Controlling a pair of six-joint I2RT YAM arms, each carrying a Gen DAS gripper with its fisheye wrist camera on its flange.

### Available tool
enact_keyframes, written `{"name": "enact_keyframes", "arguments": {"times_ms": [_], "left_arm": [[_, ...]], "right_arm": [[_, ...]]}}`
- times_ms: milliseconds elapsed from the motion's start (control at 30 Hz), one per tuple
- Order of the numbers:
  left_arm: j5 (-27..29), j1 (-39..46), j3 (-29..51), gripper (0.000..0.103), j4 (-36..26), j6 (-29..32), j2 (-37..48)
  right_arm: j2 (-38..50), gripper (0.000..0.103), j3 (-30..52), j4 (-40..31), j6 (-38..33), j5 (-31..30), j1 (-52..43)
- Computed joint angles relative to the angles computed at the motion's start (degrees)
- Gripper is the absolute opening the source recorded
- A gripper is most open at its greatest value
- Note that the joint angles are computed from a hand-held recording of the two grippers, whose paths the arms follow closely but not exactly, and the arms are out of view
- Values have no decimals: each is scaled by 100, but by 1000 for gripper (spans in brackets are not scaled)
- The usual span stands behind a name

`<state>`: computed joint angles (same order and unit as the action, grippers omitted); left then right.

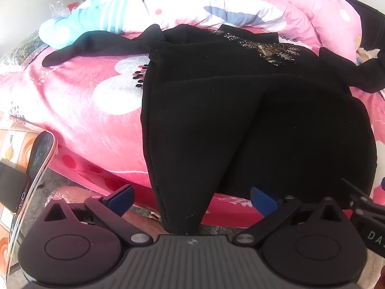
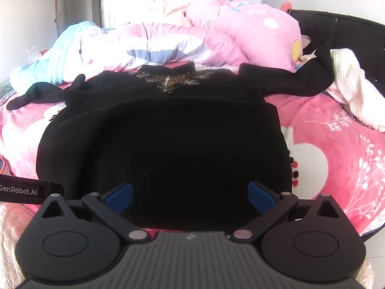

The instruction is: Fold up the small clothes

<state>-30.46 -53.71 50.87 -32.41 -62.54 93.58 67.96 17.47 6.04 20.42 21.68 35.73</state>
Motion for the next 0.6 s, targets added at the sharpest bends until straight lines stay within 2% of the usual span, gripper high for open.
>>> {"name": "enact_keyframes", "arguments": {"times_ms": [100, 133, 300, 367, 600], "left_arm": [[-11, -37, -41, 103, 49, -37, -72], [-19, -67, -30, 103, 36, -59, -75], [15, -120, 49, 103, -103, -120, -154], [12, -122, 112, 103, -145, -132, -110], [63, -69, -32, 103, -18, -40, -162]], "right_arm": [[82, 103, 227, -361, 68, -11, 80], [83, 103, 227, -350, -11, -303, -106], [-100, 103, 171, -523, 176, -79, 144], [50, 103, 338, -624, 85, -252, 5], [141, 103, 418, -712, 141, -290, -12]]}}
